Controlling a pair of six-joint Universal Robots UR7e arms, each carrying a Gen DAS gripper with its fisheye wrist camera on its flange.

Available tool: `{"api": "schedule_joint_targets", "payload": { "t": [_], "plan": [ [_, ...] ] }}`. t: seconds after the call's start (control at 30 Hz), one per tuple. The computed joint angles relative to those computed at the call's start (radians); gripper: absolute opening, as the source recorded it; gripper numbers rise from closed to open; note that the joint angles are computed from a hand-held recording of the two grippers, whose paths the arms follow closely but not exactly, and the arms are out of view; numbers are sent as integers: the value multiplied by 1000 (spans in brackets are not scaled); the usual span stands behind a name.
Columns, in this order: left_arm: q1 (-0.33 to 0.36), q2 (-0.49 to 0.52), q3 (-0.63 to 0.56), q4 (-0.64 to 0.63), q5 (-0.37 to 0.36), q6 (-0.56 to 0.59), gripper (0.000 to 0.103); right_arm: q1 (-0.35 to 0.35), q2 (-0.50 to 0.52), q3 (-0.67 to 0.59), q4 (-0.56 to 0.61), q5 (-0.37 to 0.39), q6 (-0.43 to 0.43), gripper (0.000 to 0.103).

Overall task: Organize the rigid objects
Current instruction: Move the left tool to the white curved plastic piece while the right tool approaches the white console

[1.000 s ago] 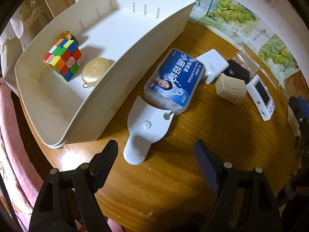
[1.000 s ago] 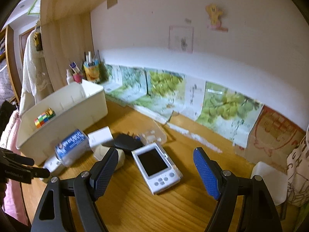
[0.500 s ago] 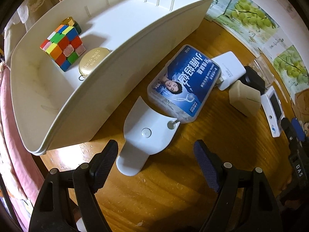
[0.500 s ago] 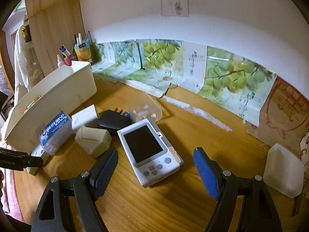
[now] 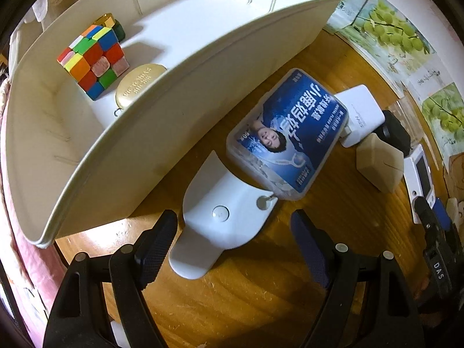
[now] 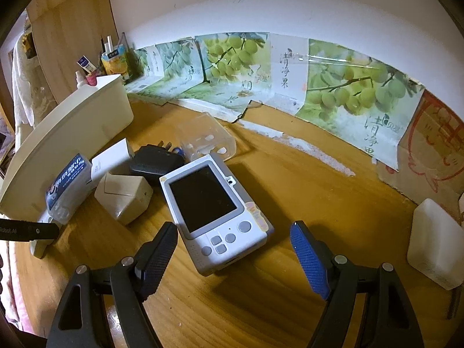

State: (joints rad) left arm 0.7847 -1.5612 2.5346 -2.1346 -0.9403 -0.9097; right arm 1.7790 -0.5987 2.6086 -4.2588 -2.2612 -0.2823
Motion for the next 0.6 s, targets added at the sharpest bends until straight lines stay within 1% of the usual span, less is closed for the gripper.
{"api": "schedule_joint_targets", "payload": {
  "t": [0.13,0.27,0.37,0.47,0.5,0.6],
  "plan": [
    [21,33,-12,-24,4,6,82,-9,0,-9,25,7,2,81],
    [28,57,-21,-43,19,15,82,-16,3,-17,42,10,4,81],
    [33,77,-28,-57,34,23,82,-16,8,-23,40,10,0,81],
    [48,112,-46,-81,53,40,82,-17,10,-26,39,15,-5,81],
    [62,118,-55,-89,61,57,82,-16,12,-28,38,15,-8,81],
    [63,134,-58,-101,74,47,79,-15,17,-33,35,16,-12,81]
  ]
}}
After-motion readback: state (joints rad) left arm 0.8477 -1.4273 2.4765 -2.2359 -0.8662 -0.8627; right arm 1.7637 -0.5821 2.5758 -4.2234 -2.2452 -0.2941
